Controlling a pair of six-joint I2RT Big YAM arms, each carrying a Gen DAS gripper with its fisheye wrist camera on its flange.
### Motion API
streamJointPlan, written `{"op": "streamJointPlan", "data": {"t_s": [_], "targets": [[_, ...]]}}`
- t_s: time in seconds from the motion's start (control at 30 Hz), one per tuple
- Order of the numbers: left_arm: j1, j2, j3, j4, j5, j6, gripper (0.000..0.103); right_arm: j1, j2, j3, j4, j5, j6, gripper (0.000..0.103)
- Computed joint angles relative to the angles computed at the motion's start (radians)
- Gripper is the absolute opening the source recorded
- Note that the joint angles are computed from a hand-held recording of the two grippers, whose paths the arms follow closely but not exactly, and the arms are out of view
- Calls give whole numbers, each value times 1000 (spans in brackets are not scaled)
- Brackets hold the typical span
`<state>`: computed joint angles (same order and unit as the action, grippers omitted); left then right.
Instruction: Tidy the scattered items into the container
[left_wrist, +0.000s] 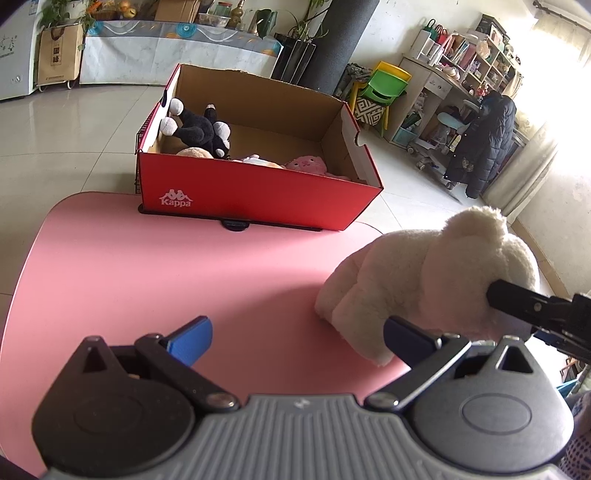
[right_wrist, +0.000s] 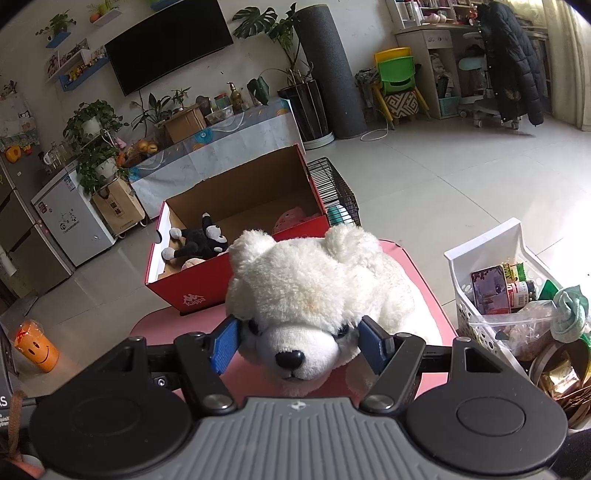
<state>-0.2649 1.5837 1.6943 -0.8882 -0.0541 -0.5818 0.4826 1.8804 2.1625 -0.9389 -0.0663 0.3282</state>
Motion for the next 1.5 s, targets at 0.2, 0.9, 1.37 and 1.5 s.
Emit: {"op": "streamJointPlan", "data": {"t_s": [0.2,0.9,1.37,1.5], "targets": [[-1,0,0,0,0,3,103,4,11,46,-36,98,-13,71],[-2,21,25,-47,1,-18,103,-46,16,119,-110,1,5,73],[3,13,7,-44,-8,-40,103,10,158,280,-419,74,-67,73],[6,16,8,-43,-6,-42,103,8,169,282,-439,48,-52,73]]}}
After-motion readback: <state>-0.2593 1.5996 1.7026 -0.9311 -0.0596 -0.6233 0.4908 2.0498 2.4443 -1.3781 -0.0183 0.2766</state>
